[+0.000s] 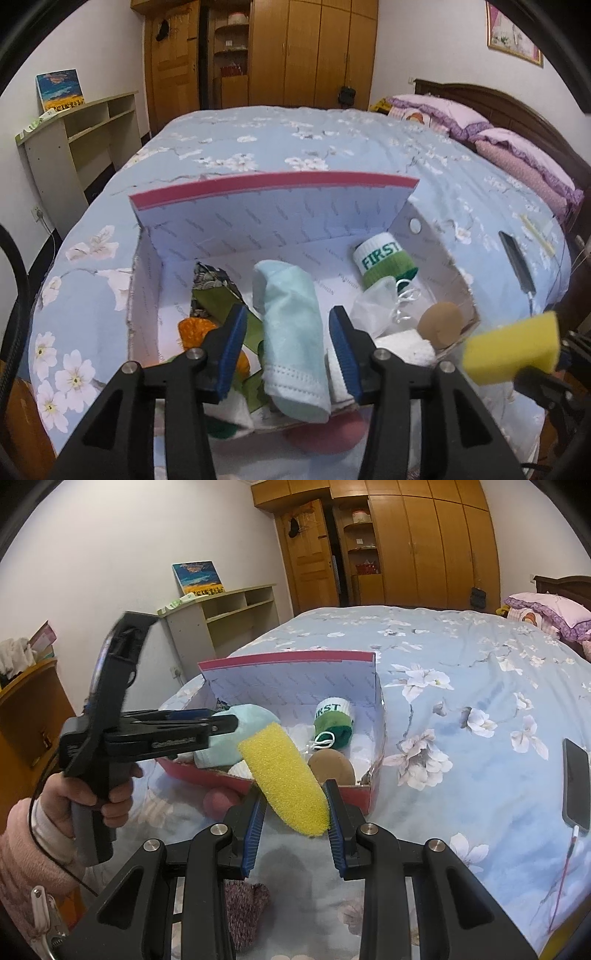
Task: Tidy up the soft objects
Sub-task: 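Carry the mask and yellow sponge into the pink box and open both grippers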
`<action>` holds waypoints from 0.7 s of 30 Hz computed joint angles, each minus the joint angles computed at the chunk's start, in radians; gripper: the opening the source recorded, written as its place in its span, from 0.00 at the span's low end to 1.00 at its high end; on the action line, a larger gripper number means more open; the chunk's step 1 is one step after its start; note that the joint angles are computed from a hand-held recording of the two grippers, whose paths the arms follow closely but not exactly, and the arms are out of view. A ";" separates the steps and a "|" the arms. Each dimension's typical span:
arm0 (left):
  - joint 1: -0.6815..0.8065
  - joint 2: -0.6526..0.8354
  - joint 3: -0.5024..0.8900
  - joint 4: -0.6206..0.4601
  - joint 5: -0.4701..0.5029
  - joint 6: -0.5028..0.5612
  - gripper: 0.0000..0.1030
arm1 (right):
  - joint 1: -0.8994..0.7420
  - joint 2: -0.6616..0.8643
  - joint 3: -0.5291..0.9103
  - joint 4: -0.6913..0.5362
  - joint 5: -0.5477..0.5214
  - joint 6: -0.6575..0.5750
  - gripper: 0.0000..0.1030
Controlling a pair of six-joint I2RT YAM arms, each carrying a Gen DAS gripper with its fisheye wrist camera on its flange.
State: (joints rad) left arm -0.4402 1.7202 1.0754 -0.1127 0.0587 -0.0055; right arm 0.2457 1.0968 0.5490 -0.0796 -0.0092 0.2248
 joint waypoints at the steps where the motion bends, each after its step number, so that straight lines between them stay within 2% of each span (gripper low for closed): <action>1: 0.002 -0.013 -0.009 0.000 -0.003 0.000 0.48 | -0.001 0.009 0.006 0.003 -0.003 0.001 0.31; 11: 0.012 -0.108 -0.103 0.022 -0.061 -0.003 0.48 | 0.008 0.119 0.089 0.054 -0.006 0.009 0.31; 21: 0.036 -0.143 -0.158 0.043 -0.021 -0.033 0.48 | 0.033 0.334 0.241 0.117 0.035 0.006 0.32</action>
State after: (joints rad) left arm -0.4044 1.5776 0.9178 -0.0701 0.0376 -0.0390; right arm 0.2790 1.4307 0.7901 0.0378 0.0255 0.2305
